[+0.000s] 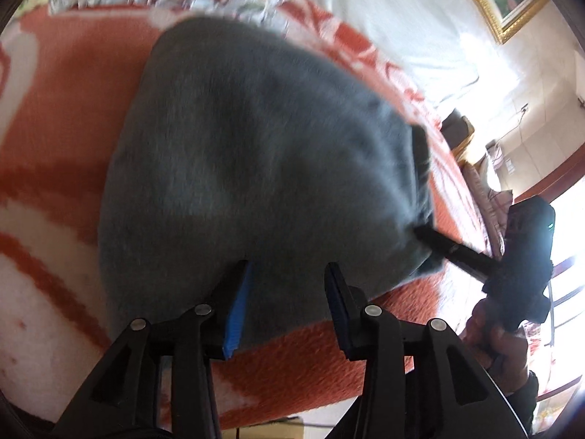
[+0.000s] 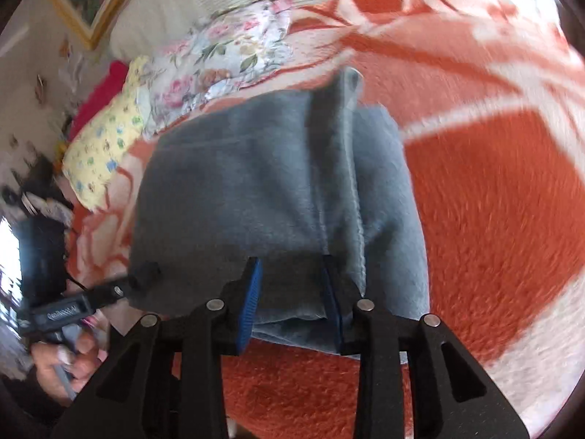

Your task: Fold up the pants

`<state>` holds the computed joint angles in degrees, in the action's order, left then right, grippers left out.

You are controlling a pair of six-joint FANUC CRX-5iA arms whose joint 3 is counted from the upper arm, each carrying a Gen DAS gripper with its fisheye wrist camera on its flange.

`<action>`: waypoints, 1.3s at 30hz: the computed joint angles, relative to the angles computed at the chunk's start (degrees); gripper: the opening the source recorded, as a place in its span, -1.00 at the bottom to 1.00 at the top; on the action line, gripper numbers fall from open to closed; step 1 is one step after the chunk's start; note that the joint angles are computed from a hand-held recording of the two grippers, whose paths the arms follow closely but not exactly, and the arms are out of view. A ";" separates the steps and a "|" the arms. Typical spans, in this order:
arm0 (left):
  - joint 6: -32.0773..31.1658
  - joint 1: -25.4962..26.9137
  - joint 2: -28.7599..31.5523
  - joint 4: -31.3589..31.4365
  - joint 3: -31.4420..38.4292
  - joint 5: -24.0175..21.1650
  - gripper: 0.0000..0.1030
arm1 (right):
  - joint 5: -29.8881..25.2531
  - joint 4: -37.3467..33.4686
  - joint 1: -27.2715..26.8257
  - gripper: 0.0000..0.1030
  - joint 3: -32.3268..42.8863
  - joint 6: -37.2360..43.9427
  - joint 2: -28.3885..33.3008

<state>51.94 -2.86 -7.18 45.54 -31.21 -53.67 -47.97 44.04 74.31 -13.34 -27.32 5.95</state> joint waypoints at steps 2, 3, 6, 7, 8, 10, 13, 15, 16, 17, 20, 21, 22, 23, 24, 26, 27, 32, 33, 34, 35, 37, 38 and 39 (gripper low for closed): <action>-0.46 -0.08 -0.42 -0.64 -0.15 0.32 -0.18 | -1.04 0.29 0.31 -0.38 0.27 -1.19 -0.17; -0.51 -0.10 -0.58 -0.98 0.01 0.19 -0.16 | -2.39 0.26 0.70 -0.34 1.11 -0.84 0.13; -1.41 0.49 -1.58 -0.42 -0.66 -0.22 0.01 | -5.33 -0.23 1.69 -0.33 2.91 0.23 0.59; -1.22 0.76 -1.97 -0.48 -0.84 -0.22 0.02 | -5.90 0.16 1.96 -0.33 3.03 -0.22 0.48; -1.18 1.10 -2.32 -0.33 -1.10 -0.33 0.02 | -6.27 0.89 2.29 -0.33 2.77 -1.17 0.18; -1.05 2.00 -2.98 0.18 -1.64 -0.37 0.06 | -7.65 2.10 3.13 -0.30 2.43 -3.27 -0.31; 0.07 3.54 -4.35 -0.55 -1.94 -0.11 0.20 | -10.73 3.21 4.29 -0.10 2.28 -5.26 -0.69; 0.75 4.55 -4.68 -0.17 -2.10 0.22 0.20 | -13.08 3.09 4.81 0.01 2.76 -5.99 -0.47; 0.99 5.20 -4.73 0.21 -2.22 0.14 0.21 | -13.67 2.93 4.99 0.01 2.79 -6.09 -0.51; 1.24 5.68 -4.69 0.36 -2.19 0.02 0.21 | -14.35 2.59 5.14 0.02 2.95 -6.13 -0.48; 2.13 6.71 -4.22 1.13 -2.13 0.18 0.25 | -16.03 1.69 5.45 0.08 3.57 -6.50 -0.23; 2.11 7.03 -4.00 1.24 -2.01 -0.13 0.26 | -16.48 1.67 5.59 0.12 3.62 -6.73 -0.18; 2.36 7.27 -3.97 1.04 -1.90 -0.20 0.26 | -16.98 1.51 5.66 0.15 3.89 -6.69 0.01; 2.52 7.47 -4.05 0.93 -1.86 -0.21 0.27 | -17.29 1.33 5.68 0.18 4.14 -6.54 0.18; 2.79 7.38 -4.06 0.87 -1.78 -0.05 0.30 | -17.65 1.10 5.69 0.21 4.45 -6.31 0.37; 3.19 7.65 -4.55 0.49 -1.71 0.06 0.39 | -18.12 0.85 5.65 0.30 4.79 -6.07 0.58; 3.50 7.85 -4.89 0.15 -1.65 0.27 0.41 | -18.29 0.75 5.58 0.34 5.02 -5.80 0.72; 4.34 8.69 -4.82 -0.80 -1.02 1.66 0.54 | -18.77 0.43 5.22 0.46 5.67 -4.44 1.25; 4.56 8.76 -4.43 -1.02 -0.75 1.58 0.54 | -18.59 0.27 5.08 0.48 5.65 -4.40 1.29; 4.86 8.81 -3.68 -1.40 -0.17 1.34 0.54 | -18.25 0.09 4.87 0.49 5.58 -4.33 1.29; 5.20 8.66 -2.94 -1.83 0.37 1.37 0.54 | -17.85 -0.08 4.62 0.50 5.47 -4.25 1.29; 5.19 8.37 -1.72 -2.31 1.36 1.44 0.54 | -17.64 -0.37 4.20 0.50 5.50 -4.07 1.42; 4.89 8.05 -1.17 -2.36 1.76 1.71 0.54 | -17.33 -0.29 3.89 0.51 5.40 -4.10 1.47; 4.88 7.78 -0.84 -2.57 2.06 1.95 0.54 | -16.96 -0.27 3.59 0.52 5.28 -4.03 1.44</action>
